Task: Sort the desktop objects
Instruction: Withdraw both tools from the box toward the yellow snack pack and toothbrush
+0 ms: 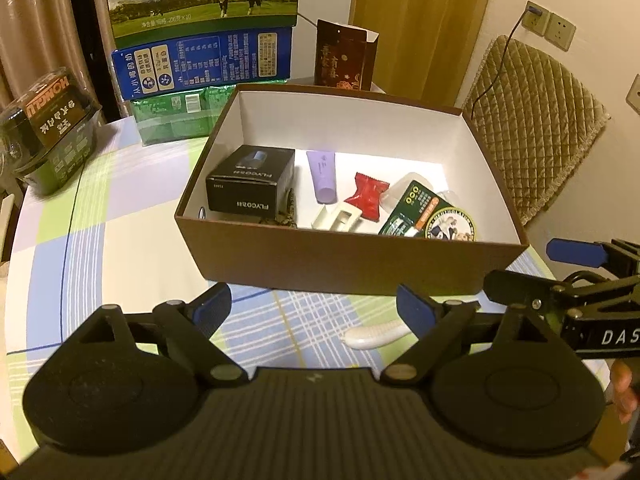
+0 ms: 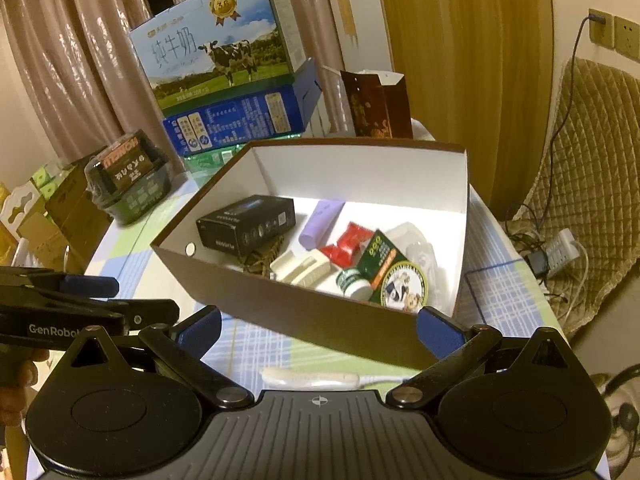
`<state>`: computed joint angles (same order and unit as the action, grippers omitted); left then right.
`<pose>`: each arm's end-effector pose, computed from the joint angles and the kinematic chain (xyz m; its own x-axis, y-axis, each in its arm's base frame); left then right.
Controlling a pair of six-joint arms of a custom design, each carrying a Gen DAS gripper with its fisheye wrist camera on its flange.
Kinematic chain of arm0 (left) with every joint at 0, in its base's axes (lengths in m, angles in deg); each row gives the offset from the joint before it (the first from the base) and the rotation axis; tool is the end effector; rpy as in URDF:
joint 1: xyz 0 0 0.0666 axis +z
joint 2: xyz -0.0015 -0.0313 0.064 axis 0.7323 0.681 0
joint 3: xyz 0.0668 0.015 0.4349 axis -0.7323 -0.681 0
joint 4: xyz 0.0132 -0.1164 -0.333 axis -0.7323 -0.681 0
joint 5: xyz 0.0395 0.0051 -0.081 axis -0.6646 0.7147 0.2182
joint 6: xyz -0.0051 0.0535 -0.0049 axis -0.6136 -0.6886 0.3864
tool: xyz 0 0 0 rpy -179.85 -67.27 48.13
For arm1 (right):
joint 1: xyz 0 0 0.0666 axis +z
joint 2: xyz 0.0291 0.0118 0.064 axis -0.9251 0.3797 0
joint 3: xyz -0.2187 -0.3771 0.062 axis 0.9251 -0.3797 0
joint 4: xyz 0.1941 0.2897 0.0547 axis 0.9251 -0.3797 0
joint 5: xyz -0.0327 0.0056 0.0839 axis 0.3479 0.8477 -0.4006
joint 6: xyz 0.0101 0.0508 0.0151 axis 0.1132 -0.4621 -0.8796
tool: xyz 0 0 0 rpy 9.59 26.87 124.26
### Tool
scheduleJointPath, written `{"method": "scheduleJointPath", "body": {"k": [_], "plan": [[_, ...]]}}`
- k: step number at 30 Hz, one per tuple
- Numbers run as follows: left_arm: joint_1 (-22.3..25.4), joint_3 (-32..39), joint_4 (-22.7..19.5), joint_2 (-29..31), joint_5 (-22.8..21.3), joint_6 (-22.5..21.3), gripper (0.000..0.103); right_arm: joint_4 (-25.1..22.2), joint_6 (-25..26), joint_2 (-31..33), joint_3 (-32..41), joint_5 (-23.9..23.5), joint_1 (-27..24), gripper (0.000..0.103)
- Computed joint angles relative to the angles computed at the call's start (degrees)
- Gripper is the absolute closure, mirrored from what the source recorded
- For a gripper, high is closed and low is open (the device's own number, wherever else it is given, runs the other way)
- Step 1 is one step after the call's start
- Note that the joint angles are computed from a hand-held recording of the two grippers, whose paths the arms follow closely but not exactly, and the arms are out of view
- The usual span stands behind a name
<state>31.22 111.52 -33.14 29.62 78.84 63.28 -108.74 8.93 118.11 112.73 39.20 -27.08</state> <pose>0.6459 -0.1918 0.4500 -0.6688 0.4204 -0.6132 0.5527 0.8328 -0.0319 0.5386 0.4427 0.4256 -0.6856 0.2228 -0.6930 0.0775 0.9689 0.2349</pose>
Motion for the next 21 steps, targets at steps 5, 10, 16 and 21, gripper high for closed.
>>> {"method": "scheduleJointPath", "body": {"k": [5,10,16,21], "plan": [[0.0,-4.4,1.1,-2.2,-0.3,-0.3,0.015,-0.1,-1.4,-0.8,-2.0,-0.2,0.7,0.002],[0.1,-7.6,1.6,-3.7,-0.4,-0.8,0.015,-0.3,-2.4,-1.3,-3.4,-0.5,1.4,0.002],[0.2,-10.3,2.2,-5.0,-0.7,-1.4,0.015,-0.7,-3.0,-1.5,-4.3,-1.0,1.9,0.002],[0.4,-12.3,2.3,-5.7,-0.9,-1.6,0.015,-1.3,-3.6,-1.6,-5.0,-1.3,2.3,0.002]]}}
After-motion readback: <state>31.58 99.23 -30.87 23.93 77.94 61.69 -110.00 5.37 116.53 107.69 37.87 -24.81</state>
